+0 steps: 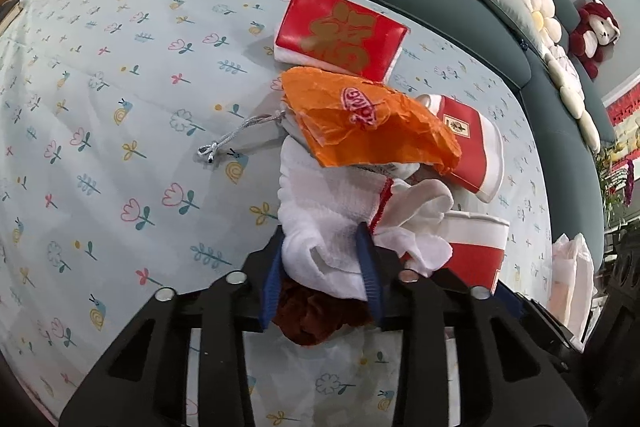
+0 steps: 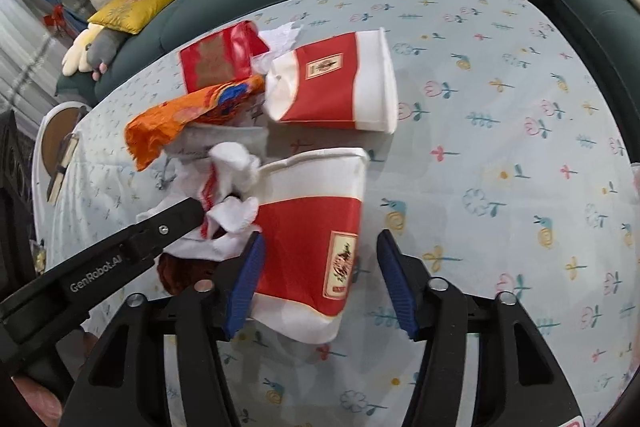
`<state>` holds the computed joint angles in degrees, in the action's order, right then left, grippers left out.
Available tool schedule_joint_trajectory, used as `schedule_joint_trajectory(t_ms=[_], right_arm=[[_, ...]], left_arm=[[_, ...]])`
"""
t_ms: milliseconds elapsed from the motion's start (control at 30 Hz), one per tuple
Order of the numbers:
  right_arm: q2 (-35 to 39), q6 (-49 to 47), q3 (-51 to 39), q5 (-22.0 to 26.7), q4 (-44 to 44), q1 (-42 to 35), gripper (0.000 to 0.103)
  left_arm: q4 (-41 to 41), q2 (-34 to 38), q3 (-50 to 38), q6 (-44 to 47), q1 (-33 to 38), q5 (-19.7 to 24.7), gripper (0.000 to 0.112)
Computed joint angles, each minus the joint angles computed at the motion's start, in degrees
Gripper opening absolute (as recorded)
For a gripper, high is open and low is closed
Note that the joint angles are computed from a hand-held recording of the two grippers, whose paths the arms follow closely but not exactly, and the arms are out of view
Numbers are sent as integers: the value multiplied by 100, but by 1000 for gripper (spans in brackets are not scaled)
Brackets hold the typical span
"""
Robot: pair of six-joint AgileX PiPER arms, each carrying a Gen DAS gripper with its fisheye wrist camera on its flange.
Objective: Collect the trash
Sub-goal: 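Grasp the white sock with the left tool while the right tool grasps the red-white paper cup, then lift sock and paper cup and carry them toward the white bin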
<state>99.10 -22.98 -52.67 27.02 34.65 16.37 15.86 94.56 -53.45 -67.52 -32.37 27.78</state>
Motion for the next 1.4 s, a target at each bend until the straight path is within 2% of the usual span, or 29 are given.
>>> schedule_joint_trajectory(t_ms=[33,100,200,500,733,900,1067,1400], right_arm=[[-30,-80,17,6,70,15,40],[-138,52,43,-16,-77,71,31],[-341,-52,102,81,6,0,21],[-1424,0,402,353,-213,-468,20],[-2213,-485,448,934,-63,-1356,20],[-2731,-1262,496,1533,356,-2436,20],[-2945,-2116,440,2220,779,-3712,20],[-2608,-3571,-6,3347,1381,-6206,20]], left_arm=[[18,-27,-6,-5,-25,34,23],[83,-61,-36,-79,-72,101,14],[122,-198,-62,-148,-162,183,10],[766,-497,-714,-818,-938,1050,9],[1197,-288,-1727,-1158,-1741,1879,9],[1393,75,-2598,-1130,-2239,2404,9],[1464,594,-3634,-926,-2664,2837,9],[1334,2128,-6271,-129,-3296,3750,9]])
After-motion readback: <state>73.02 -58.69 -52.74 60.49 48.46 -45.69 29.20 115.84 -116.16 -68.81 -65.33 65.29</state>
